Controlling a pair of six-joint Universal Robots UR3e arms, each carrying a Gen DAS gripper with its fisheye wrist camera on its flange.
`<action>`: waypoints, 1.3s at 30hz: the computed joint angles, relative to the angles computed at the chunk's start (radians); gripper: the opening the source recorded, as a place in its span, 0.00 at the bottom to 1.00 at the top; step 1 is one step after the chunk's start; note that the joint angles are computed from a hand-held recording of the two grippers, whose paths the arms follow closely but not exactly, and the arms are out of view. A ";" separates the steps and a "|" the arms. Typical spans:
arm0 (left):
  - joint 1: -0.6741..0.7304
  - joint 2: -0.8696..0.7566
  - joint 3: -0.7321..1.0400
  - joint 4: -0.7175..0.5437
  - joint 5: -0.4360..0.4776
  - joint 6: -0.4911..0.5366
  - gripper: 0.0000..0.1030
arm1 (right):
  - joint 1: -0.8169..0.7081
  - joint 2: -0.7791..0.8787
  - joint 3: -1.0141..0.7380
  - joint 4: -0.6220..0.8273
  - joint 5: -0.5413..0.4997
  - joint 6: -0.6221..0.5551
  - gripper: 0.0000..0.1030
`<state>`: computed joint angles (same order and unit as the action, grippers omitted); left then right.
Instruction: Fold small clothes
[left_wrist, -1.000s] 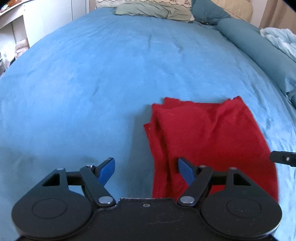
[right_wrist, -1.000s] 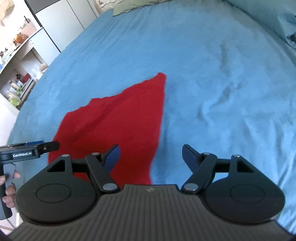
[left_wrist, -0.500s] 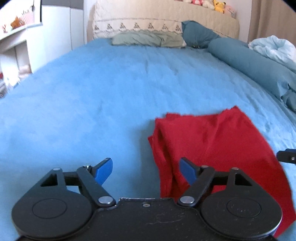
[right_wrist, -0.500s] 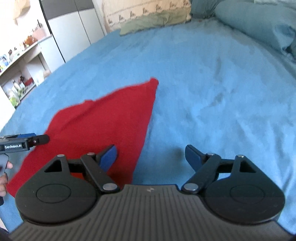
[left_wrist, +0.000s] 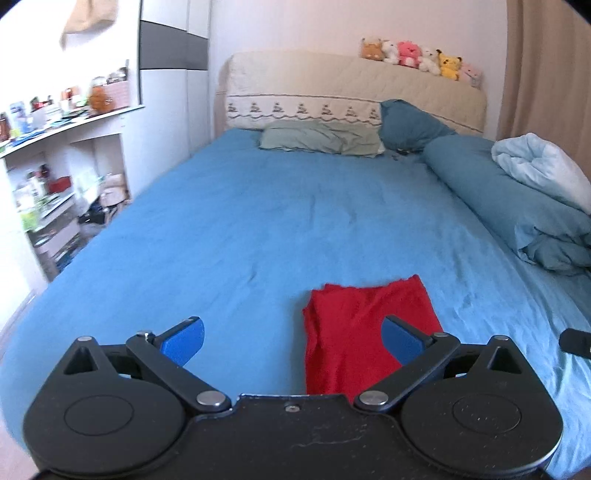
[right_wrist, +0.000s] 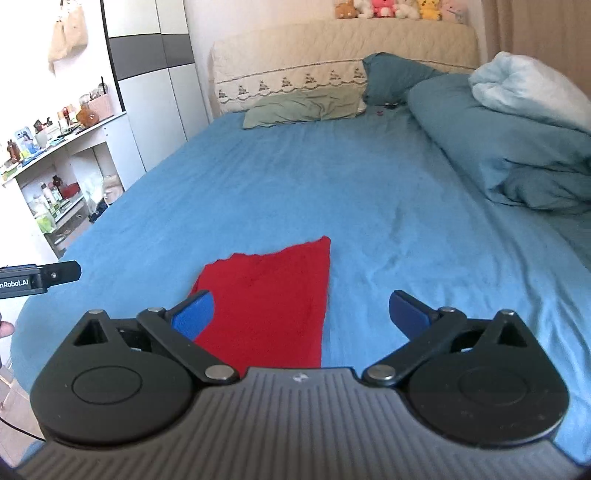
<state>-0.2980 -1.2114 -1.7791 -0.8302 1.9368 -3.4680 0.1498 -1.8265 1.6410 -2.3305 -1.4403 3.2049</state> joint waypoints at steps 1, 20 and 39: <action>-0.034 0.013 0.001 -0.028 0.028 -0.023 1.00 | 0.024 -0.031 0.002 0.037 -0.027 0.011 1.00; -0.373 0.075 -0.115 -0.176 0.230 -0.220 1.00 | 0.367 -0.162 0.139 0.193 -0.404 0.197 1.00; -0.418 0.069 -0.122 -0.165 0.270 -0.249 1.00 | 0.394 -0.161 0.126 0.216 -0.427 0.241 1.00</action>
<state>-0.7162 -1.1426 -1.9015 -0.9955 2.2068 -3.7165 0.5441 -1.9870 1.7667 -2.1143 -1.8677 3.4459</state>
